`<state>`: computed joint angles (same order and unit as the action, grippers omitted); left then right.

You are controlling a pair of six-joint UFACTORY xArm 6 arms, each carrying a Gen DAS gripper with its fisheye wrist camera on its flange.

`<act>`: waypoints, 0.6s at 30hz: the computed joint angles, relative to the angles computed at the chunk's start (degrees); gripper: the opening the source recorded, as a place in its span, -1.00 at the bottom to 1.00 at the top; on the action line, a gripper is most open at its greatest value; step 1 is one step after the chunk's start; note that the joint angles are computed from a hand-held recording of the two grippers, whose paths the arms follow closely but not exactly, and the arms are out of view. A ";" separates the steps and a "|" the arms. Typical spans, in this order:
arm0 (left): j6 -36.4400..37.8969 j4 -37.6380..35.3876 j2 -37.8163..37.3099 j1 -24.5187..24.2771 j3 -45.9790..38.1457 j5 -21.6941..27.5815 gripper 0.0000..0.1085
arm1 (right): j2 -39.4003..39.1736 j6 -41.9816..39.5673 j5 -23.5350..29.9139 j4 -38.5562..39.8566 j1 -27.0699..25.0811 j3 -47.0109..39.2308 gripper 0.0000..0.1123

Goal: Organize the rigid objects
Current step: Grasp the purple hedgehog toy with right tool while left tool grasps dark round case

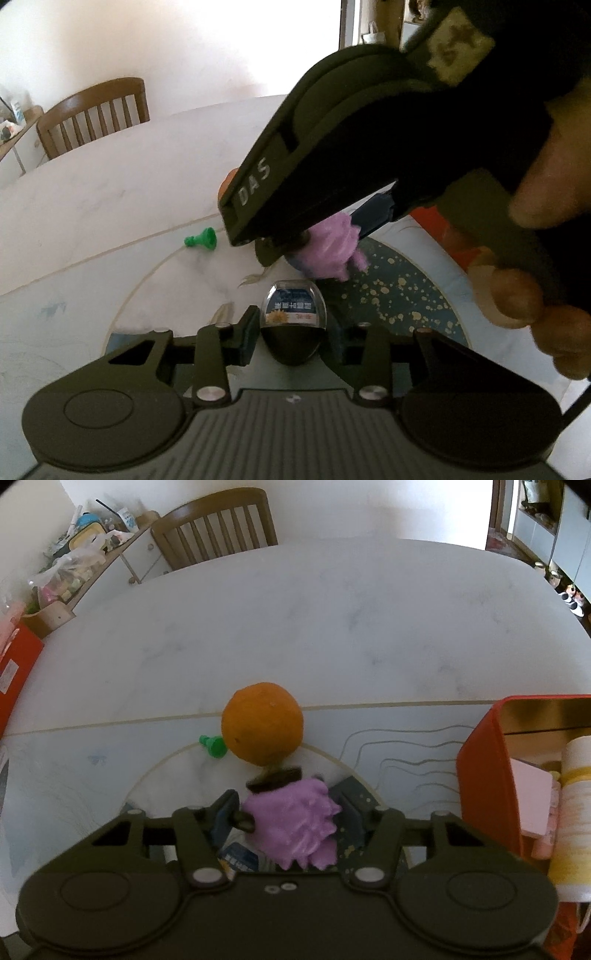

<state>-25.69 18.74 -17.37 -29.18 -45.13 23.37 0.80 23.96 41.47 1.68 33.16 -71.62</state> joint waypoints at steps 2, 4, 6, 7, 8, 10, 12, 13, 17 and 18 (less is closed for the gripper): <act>0.85 -0.93 0.47 0.62 -0.51 -0.04 -0.30 | -0.57 0.30 -0.11 -0.43 0.12 0.18 0.04; 1.12 -1.85 0.33 1.02 -0.52 -0.01 -0.30 | -1.51 0.74 -0.38 -1.18 0.23 0.80 0.04; 1.18 -2.16 -0.06 1.33 -0.27 0.08 -0.30 | -2.46 1.16 -0.69 -1.72 0.28 1.46 0.04; 0.96 -1.96 -0.37 1.39 -0.13 0.20 -0.30 | -3.01 1.46 -0.92 -2.01 0.32 1.88 0.04; 0.75 -1.87 -0.63 1.40 -0.02 0.32 -0.30 | -3.55 1.64 -1.03 -2.17 0.34 2.26 0.04; 0.02 -1.74 -1.44 1.37 0.38 0.62 -0.30 | -4.76 1.87 -1.29 -2.48 0.45 3.11 0.04; -0.72 -1.48 -2.30 1.46 0.65 1.13 -0.30 | -6.13 2.05 -1.65 -3.01 0.59 4.11 0.04; -1.05 -1.29 -2.74 1.49 0.88 1.29 -0.30 | -7.05 1.90 -1.78 -2.99 0.55 4.81 0.04; -2.57 -0.85 -4.37 1.23 0.96 2.64 -0.30 | -9.61 1.98 -2.10 -2.72 0.43 6.40 0.04; -2.73 -1.10 -4.69 1.23 0.71 3.19 -0.30 | -10.06 1.95 -2.04 -2.68 0.45 6.53 0.04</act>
